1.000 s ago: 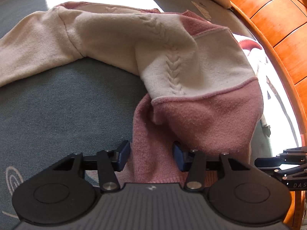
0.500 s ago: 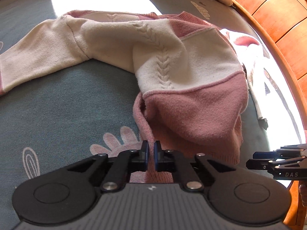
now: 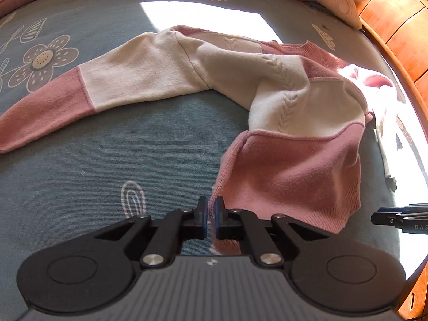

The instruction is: Fold clothes

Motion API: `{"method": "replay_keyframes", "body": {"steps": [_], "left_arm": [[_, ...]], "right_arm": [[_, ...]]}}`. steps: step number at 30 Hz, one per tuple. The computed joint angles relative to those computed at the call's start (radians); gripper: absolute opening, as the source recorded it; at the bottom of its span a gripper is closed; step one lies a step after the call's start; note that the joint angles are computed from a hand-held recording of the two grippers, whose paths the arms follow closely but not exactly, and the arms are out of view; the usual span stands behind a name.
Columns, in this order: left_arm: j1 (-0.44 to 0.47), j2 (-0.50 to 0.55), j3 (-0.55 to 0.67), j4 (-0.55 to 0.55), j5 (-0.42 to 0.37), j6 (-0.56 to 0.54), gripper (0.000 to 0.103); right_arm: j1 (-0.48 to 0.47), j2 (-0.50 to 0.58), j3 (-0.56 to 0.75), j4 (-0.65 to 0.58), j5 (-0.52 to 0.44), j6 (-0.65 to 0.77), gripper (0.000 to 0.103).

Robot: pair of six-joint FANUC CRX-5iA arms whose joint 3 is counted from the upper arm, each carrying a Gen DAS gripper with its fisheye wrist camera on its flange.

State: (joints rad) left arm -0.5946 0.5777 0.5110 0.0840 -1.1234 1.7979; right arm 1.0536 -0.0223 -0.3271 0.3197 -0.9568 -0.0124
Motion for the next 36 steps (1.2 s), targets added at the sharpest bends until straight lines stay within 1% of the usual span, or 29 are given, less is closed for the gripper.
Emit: {"method": "replay_keyframes", "body": {"steps": [2, 3, 5, 6, 9, 10, 12, 14, 15, 18, 21, 22, 24, 25, 27, 28, 29, 30, 31, 32, 33, 34, 36], "left_arm": [[0.013, 0.005, -0.003, -0.013, -0.018, 0.042, 0.003], [0.026, 0.004, -0.021, 0.013, -0.011, 0.045, 0.003], [0.043, -0.009, -0.067, 0.072, 0.030, 0.044, 0.004], [0.049, -0.014, -0.090, 0.106, 0.055, 0.028, 0.006], [0.046, -0.005, -0.099, 0.146, 0.092, -0.007, 0.016], [0.045, -0.002, -0.104, 0.163, 0.105, -0.016, 0.024], [0.046, 0.001, -0.118, 0.198, 0.136, -0.022, 0.035], [0.050, 0.005, -0.133, 0.230, 0.162, -0.017, 0.040], [0.052, 0.007, -0.140, 0.247, 0.174, -0.015, 0.043], [0.059, -0.003, -0.188, 0.313, 0.241, -0.021, 0.044], [0.065, -0.004, -0.233, 0.412, 0.289, -0.068, 0.058], [0.064, 0.003, -0.235, 0.437, 0.287, -0.085, 0.061], [0.060, 0.028, -0.214, 0.459, 0.257, -0.108, 0.062], [0.055, 0.042, -0.194, 0.447, 0.236, -0.111, 0.062], [0.044, 0.067, -0.156, 0.411, 0.200, -0.101, 0.062], [0.037, 0.079, -0.139, 0.400, 0.185, -0.097, 0.060], [0.030, 0.081, -0.134, 0.394, 0.186, -0.105, 0.060], [0.022, 0.084, -0.121, 0.383, 0.184, -0.123, 0.048], [0.013, 0.088, -0.104, 0.371, 0.178, -0.145, 0.023], [0.006, 0.086, -0.092, 0.359, 0.178, -0.157, 0.016], [0.000, 0.083, -0.082, 0.346, 0.182, -0.166, 0.012], [-0.002, 0.075, -0.089, 0.359, 0.197, -0.180, 0.012], [-0.001, 0.051, -0.120, 0.415, 0.241, -0.221, 0.010]], "right_arm": [[-0.010, 0.000, -0.010, 0.017, 0.026, 0.011, 0.043], [-0.016, 0.000, -0.017, 0.027, 0.040, 0.011, 0.048], [-0.034, 0.001, -0.037, 0.057, 0.082, 0.008, 0.050], [-0.044, 0.003, -0.040, 0.063, 0.094, 0.012, 0.050], [-0.080, 0.004, -0.059, 0.092, 0.153, -0.003, 0.050], [-0.089, -0.004, -0.071, 0.102, 0.182, -0.015, 0.050], [-0.106, -0.020, -0.097, 0.122, 0.242, -0.036, 0.052], [-0.120, -0.021, -0.107, 0.126, 0.283, -0.030, 0.054], [-0.126, -0.018, -0.109, 0.128, 0.297, -0.023, 0.057], [-0.142, 0.006, -0.108, 0.121, 0.330, 0.006, 0.058], [-0.167, 0.045, -0.098, 0.102, 0.374, 0.028, 0.058], [-0.178, 0.059, -0.097, 0.091, 0.401, 0.034, 0.058], [-0.190, 0.081, -0.096, 0.106, 0.440, 0.022, 0.058], [-0.193, 0.095, -0.094, 0.129, 0.454, 0.022, 0.058], [-0.195, 0.116, -0.069, 0.127, 0.446, 0.054, 0.059], [-0.197, 0.123, -0.053, 0.101, 0.444, 0.082, 0.055], [-0.201, 0.127, -0.036, 0.067, 0.437, 0.112, 0.051], [-0.204, 0.129, -0.026, 0.046, 0.431, 0.126, 0.046], [-0.207, 0.124, -0.024, 0.040, 0.436, 0.126, 0.037], [-0.208, 0.117, -0.024, 0.041, 0.439, 0.124, 0.034], [-0.209, 0.110, -0.024, 0.043, 0.441, 0.122, 0.032], [-0.209, 0.098, -0.030, 0.065, 0.446, 0.105, 0.029], [-0.207, 0.065, -0.052, 0.134, 0.462, 0.051, 0.028]]}}
